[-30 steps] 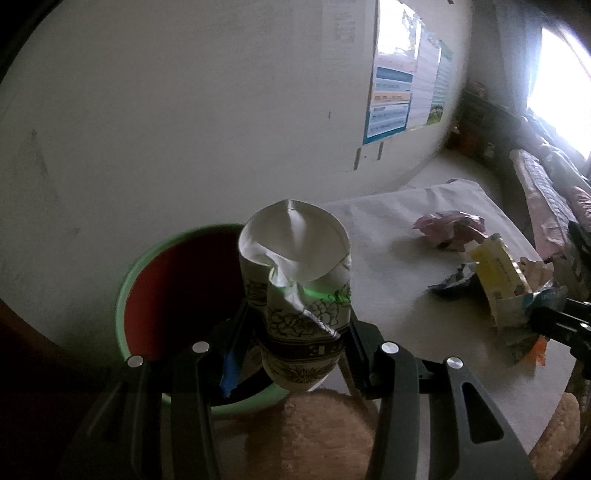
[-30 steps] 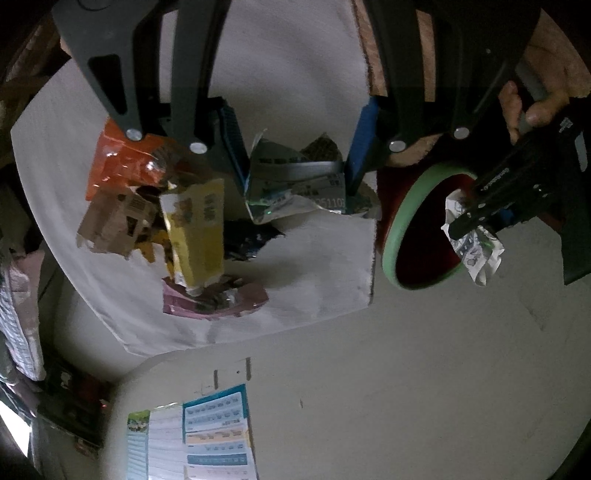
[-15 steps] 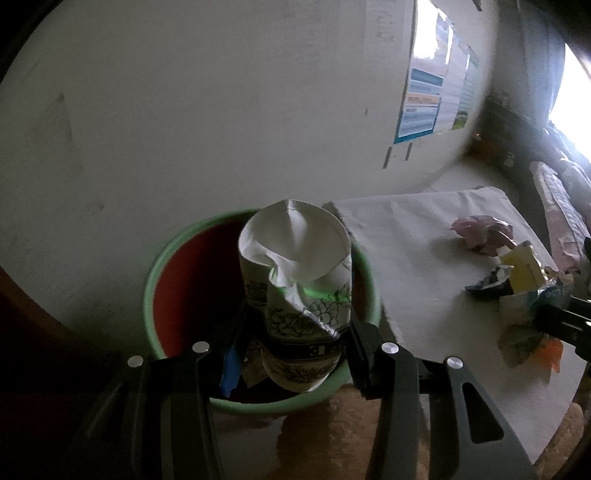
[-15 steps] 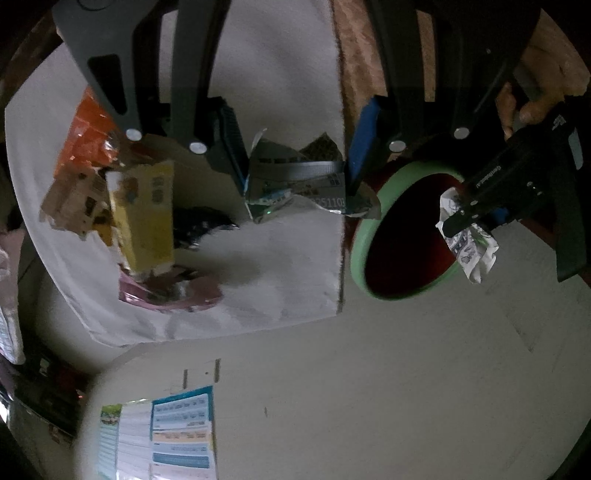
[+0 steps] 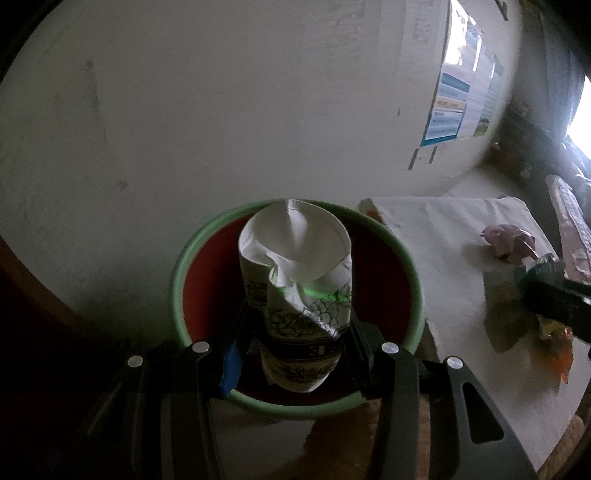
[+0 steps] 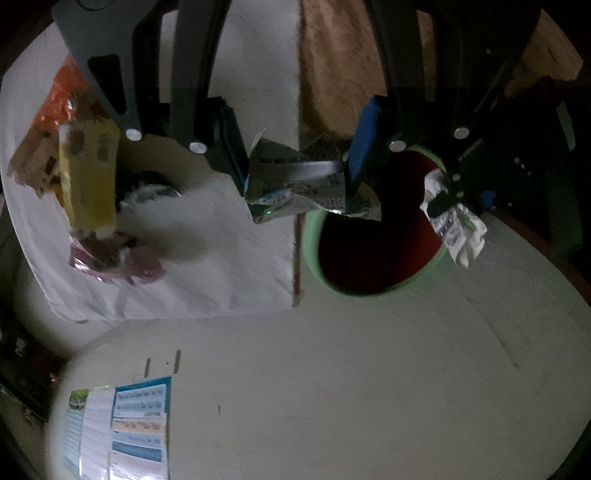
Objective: Collect trash
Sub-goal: 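Carry the paper cup and green wrapper over the green bucket and open both grippers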
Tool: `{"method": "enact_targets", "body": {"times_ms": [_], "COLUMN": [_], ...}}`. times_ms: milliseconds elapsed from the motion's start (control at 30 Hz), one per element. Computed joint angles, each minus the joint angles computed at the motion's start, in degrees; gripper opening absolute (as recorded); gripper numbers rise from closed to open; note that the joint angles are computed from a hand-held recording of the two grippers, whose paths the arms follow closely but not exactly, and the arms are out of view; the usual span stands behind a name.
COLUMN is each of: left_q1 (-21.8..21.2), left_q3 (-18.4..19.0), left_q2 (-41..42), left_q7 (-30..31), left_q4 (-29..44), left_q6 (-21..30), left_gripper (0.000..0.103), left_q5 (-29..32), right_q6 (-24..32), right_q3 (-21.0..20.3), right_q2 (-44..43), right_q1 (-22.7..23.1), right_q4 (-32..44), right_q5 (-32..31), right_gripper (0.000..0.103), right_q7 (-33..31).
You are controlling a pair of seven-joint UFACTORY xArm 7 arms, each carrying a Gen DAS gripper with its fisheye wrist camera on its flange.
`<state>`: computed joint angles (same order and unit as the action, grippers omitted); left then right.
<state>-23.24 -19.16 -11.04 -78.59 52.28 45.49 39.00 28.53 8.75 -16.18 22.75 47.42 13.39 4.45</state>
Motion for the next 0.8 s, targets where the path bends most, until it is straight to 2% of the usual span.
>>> {"method": "enact_targets", "body": {"times_ms": [233, 433, 800], "left_q1": [1.1, 2.2, 2.9], "left_q3": [0.8, 1.3, 1.9], "left_q2": [-0.9, -0.9, 0.2], "left_q7": [0.5, 1.1, 2.6], "left_q4": [-1.4, -2.1, -1.6], "left_q6": [-0.4, -0.9, -1.3], "left_gripper": [0.044, 0.044, 0.044], "left_q5": [-0.8, -1.4, -2.1], "right_q6": [-0.4, 0.5, 1.2], "right_q3": [0.7, 2.0, 2.9], "right_q2": [7.1, 12.2, 15.8], "right_q1": [0.7, 0.4, 0.6], "right_q4": [6.1, 10.6, 14.0], "right_q5": [1.2, -0.2, 0.1], "right_gripper": [0.05, 0.05, 0.05], "right_q7": [-0.6, 1.3, 2.7]}}
